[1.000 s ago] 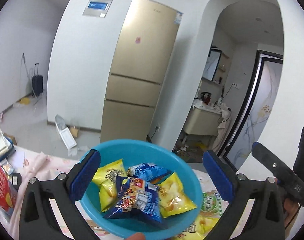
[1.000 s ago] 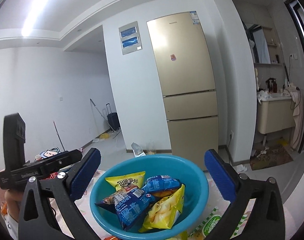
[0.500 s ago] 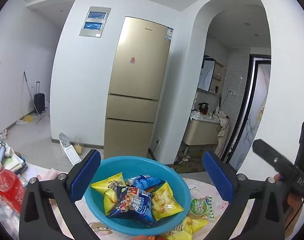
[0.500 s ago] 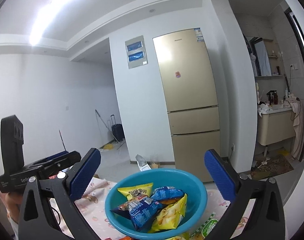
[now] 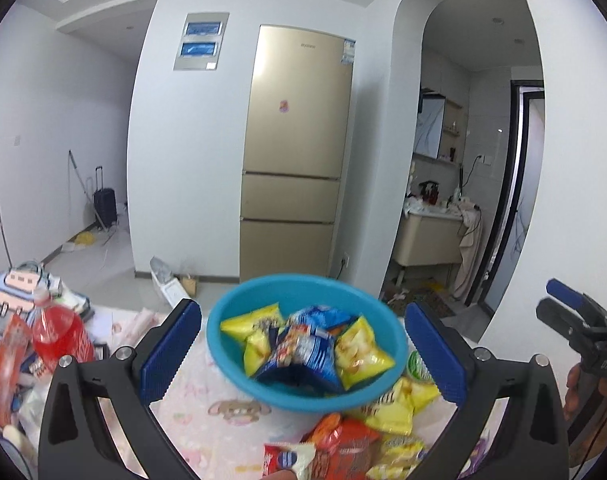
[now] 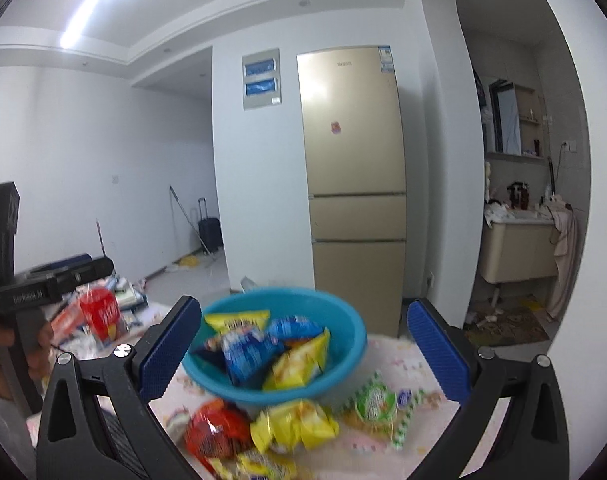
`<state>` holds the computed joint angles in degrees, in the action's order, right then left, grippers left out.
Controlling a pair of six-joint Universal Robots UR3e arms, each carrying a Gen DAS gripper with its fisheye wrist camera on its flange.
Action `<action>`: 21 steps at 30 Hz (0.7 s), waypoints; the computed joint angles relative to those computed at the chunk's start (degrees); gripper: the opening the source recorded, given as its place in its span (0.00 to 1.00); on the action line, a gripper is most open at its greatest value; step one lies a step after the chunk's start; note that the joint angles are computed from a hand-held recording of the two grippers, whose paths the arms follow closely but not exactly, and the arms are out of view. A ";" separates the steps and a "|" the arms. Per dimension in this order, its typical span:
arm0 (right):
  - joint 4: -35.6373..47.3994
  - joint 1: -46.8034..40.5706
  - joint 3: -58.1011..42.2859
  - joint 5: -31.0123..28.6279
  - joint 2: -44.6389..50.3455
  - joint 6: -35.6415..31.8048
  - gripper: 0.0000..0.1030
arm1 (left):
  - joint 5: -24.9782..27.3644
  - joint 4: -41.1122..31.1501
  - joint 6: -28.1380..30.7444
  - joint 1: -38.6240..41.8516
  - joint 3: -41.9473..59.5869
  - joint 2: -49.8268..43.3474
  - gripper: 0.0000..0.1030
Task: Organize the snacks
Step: 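Withdraw both tools from the basin toward the remaining snacks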
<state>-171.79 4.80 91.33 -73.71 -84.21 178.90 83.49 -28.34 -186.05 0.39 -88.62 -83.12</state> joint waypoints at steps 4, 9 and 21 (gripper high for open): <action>-2.63 -1.30 8.31 0.18 -2.87 -0.53 1.00 | -3.67 1.66 -0.98 2.65 -8.02 3.29 1.00; -4.79 -3.53 15.87 2.31 -4.41 0.14 1.00 | -4.56 4.82 -0.77 3.41 -16.02 4.53 1.00; -9.84 -3.36 27.22 1.14 -3.01 -2.46 1.00 | -12.34 7.39 3.41 7.54 -26.47 1.97 1.00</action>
<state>-181.63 1.45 118.55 -72.57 -87.22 176.44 71.15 -20.95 -182.64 7.93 -115.09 -81.15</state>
